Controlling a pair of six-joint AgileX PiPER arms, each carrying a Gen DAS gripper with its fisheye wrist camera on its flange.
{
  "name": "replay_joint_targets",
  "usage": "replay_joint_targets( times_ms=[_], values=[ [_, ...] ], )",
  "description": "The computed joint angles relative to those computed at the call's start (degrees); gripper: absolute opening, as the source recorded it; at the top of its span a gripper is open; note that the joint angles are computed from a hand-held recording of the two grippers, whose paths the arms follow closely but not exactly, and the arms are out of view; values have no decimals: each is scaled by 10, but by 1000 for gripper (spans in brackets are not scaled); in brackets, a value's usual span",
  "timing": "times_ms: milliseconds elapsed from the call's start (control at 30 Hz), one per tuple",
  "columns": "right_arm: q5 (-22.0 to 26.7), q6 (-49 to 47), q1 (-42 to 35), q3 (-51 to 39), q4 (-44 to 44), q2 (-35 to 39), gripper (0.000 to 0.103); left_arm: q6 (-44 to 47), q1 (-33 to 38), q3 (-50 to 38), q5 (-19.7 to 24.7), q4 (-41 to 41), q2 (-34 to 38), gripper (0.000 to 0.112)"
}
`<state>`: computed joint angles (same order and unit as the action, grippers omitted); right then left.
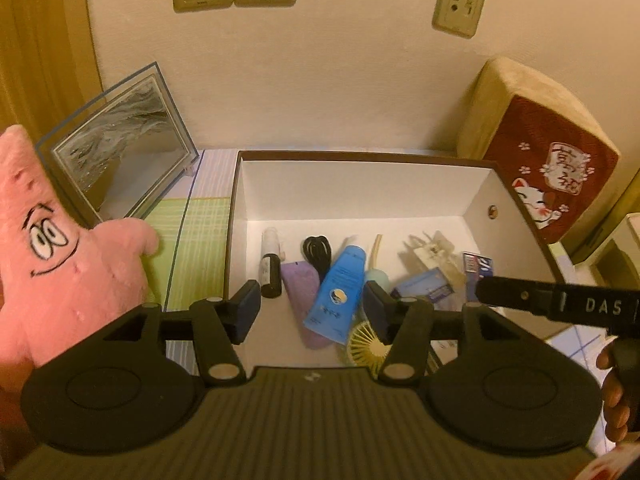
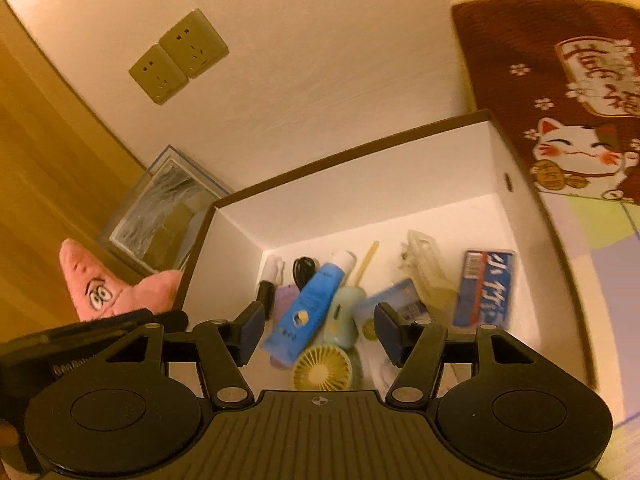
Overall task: Organize rigid objects
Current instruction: 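Open both tools to release the bottle and tube into the box, then withdraw both tools from the box back over the table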
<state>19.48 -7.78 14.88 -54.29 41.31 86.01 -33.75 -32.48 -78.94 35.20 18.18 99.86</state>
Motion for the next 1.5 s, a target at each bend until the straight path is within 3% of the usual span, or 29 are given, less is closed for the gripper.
replay_joint_targets(
  times_ms=[133,300,767,1167,1367,1500],
  values=[
    [-2,-30,-8,66,19,-71,61,-39,-18,40,-2,21,-39,57],
    [4,1,-10,131,-21,-158,61,-94,-49,89,4,52,-88,57],
    [91,241,40,233,-272,-371,62,-256,-179,186,56,128,-185,58],
    [189,487,182,281,-483,-490,62,-374,-299,231,95,158,-209,61],
    [250,623,291,304,-573,-531,62,-407,-340,241,104,154,-199,61],
    [310,745,403,316,-655,-548,62,-424,-361,245,110,154,-189,61]
  ],
)
